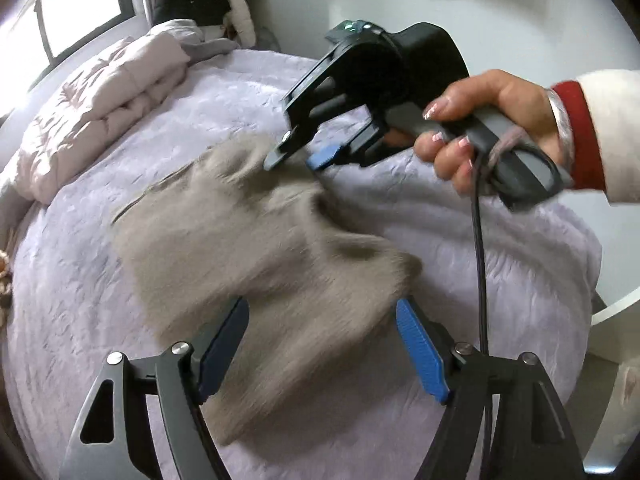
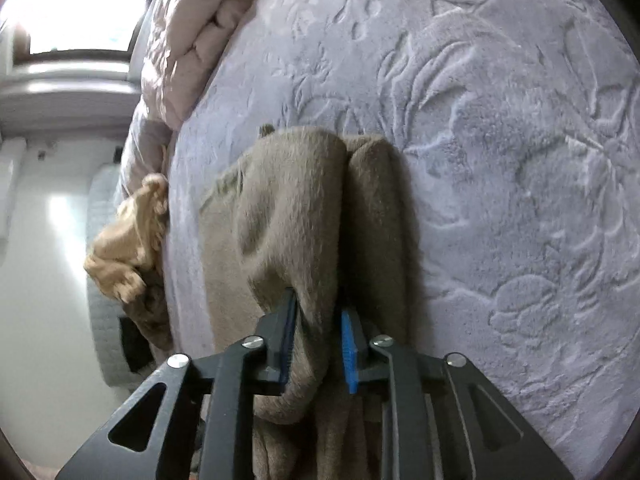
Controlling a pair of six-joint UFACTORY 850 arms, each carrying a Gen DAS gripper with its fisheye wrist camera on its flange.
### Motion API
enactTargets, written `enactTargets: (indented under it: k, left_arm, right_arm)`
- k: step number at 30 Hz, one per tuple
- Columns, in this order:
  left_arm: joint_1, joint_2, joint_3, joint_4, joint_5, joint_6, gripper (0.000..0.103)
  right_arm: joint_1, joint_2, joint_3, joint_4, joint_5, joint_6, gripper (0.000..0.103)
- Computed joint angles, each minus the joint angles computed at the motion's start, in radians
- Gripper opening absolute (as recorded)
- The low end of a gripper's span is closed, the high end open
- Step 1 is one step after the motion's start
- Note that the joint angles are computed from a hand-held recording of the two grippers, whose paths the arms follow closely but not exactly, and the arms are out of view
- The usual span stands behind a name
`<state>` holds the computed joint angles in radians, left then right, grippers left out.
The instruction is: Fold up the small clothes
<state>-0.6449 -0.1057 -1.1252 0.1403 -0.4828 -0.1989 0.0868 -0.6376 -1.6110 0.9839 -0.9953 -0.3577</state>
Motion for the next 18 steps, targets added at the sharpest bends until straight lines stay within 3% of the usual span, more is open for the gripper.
enactTargets:
  k: [3, 4, 5, 10, 14, 16, 18]
  left_arm:
    - [0.036, 0.027, 0.016, 0.024, -0.034, -0.076, 0.077]
    - [0.057, 0.031, 0.017, 0.029, -0.044, -0.111, 0.077]
    - [0.073, 0.031, 0.015, 0.035, -0.049, -0.138, 0.077]
    - [0.150, -0.018, -0.003, 0.075, -0.078, -0.270, 0.077]
    - [0.179, -0.080, -0.039, 0.052, -0.130, -0.305, 0.077]
    - [0.203, -0.070, -0.029, -0.001, -0.112, -0.293, 0.077]
    - [0.216, -0.070, -0.030, 0.004, -0.115, -0.300, 0.077]
  right_arm:
    - [-0.001, -0.006, -0.005, 0.035, 0.014, -0.005, 0.033]
    - [0.004, -0.010, -0.018, -0.002, 0.015, 0.020, 0.028]
    - [0.016, -0.013, -0.038, -0.062, 0.021, 0.047, 0.015]
    - [0.060, 0.060, -0.022, -0.208, 0.130, 0.020, 0.013]
    - [0.079, 0.038, -0.020, -0.423, 0.168, 0.165, 0.011]
    - [0.065, 0.052, 0.008, -0.381, 0.179, 0.191, 0.018]
    - [0.059, 0.088, 0.041, -0.380, 0.186, 0.225, 0.050]
